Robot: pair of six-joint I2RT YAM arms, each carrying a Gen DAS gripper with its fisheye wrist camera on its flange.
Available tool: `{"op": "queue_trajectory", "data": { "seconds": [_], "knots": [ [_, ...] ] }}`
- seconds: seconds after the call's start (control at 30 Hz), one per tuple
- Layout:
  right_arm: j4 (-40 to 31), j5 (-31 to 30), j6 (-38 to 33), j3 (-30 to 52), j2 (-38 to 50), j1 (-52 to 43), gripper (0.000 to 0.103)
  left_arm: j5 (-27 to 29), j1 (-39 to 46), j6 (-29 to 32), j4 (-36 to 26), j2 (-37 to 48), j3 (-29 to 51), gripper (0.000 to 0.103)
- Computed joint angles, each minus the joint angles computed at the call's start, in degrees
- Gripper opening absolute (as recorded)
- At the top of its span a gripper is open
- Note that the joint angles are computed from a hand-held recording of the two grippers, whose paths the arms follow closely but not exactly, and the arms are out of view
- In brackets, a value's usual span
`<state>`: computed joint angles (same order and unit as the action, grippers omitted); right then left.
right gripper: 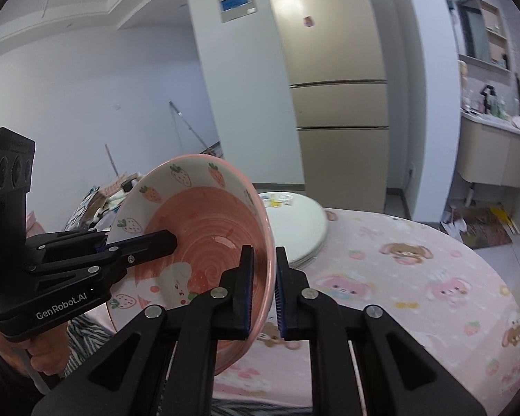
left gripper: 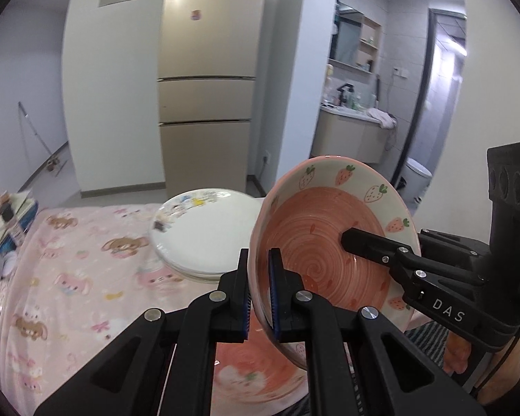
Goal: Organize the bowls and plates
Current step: 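Lift the nested bowls with the left gripper toward the third pink bowl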
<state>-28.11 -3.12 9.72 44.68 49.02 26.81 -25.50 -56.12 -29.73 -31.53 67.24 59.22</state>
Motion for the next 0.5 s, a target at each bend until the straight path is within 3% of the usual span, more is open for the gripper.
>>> {"op": "queue_trajectory", "data": {
  "seconds": [0.23,0.5],
  "knots": [
    [6.38,1.69,2.22,-5.09,3.98,4.95,0.010,3.39,3.97,-0.48,3.01,-2.97,-8.49,0.010],
    [10.06,2.15,3.08,-7.82,7.70,7.55,0.008,2.74,4.41,-1.27,4.14,-3.17,-12.69,0.010]
  ]
}}
